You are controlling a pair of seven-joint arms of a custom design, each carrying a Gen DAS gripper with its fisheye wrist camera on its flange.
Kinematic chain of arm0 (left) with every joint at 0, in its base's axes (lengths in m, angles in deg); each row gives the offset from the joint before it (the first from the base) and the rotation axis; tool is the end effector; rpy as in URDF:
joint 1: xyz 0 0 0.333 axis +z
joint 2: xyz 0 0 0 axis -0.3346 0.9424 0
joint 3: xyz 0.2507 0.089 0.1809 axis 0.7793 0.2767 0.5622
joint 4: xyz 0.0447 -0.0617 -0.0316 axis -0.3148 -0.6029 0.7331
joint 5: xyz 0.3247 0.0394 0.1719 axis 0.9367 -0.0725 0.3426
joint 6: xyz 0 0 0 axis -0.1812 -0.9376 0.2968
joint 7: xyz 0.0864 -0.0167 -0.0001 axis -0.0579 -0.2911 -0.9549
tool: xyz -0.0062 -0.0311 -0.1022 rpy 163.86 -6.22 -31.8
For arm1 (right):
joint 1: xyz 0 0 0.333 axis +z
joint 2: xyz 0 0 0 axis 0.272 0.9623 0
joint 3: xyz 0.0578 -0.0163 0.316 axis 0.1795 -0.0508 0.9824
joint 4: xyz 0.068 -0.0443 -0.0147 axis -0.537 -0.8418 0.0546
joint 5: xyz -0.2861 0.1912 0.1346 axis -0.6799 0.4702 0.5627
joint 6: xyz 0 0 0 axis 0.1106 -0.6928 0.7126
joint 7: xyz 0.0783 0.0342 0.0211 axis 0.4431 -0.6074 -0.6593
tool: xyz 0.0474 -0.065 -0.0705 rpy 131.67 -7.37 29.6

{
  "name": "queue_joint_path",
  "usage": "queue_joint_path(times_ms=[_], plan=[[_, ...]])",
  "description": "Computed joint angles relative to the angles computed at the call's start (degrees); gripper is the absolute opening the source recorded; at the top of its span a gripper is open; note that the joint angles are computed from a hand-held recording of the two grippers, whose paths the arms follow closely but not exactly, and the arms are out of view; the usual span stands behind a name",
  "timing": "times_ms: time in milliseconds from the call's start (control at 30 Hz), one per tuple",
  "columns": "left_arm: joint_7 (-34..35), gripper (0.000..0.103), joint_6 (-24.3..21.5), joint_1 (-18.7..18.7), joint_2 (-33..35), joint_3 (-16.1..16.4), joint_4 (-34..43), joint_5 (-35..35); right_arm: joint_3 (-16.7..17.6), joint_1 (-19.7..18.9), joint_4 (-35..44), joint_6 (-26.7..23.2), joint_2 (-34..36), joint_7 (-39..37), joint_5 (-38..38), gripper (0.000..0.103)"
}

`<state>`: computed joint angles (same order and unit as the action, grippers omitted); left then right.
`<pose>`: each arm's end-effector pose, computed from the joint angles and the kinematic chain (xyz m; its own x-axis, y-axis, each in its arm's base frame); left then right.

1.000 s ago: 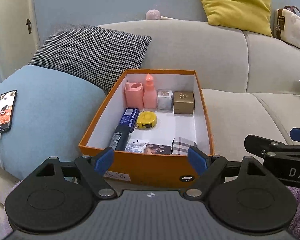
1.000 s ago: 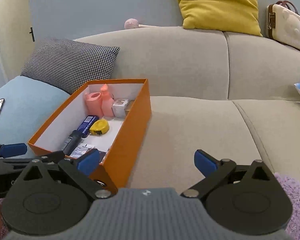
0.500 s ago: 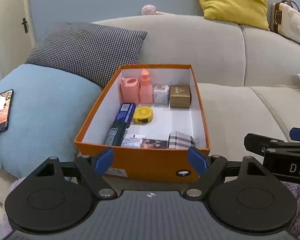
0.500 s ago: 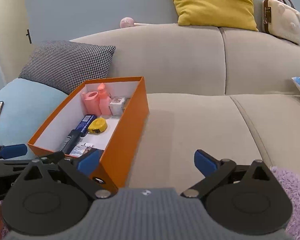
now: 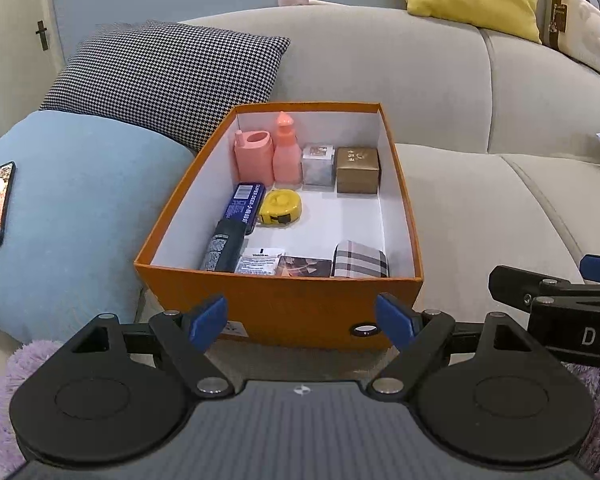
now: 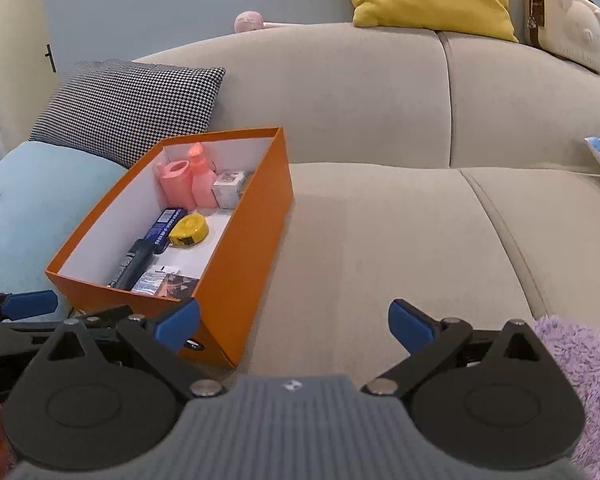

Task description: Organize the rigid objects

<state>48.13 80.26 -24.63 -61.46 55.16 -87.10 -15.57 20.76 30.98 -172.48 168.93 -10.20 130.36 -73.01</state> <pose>0.5410 -0.1280 0.6137 -0.0440 -0.9972 -0.0611 -0.7160 0.0741 -0.6942 0.5570 0.1996 0.6131 0.0351 -0.9932 -0.1107 -0.6913 0.0559 -0.7204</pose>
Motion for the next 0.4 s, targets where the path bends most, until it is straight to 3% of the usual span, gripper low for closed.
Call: queue_joint_path(times_ms=[400], plan=[[-0.5,0.098,-0.8,-0.2,0.7,-0.3,0.6,0.2,0.0,-0.1,0.8,-1.2,0.6,-0.4,0.8,0.100]])
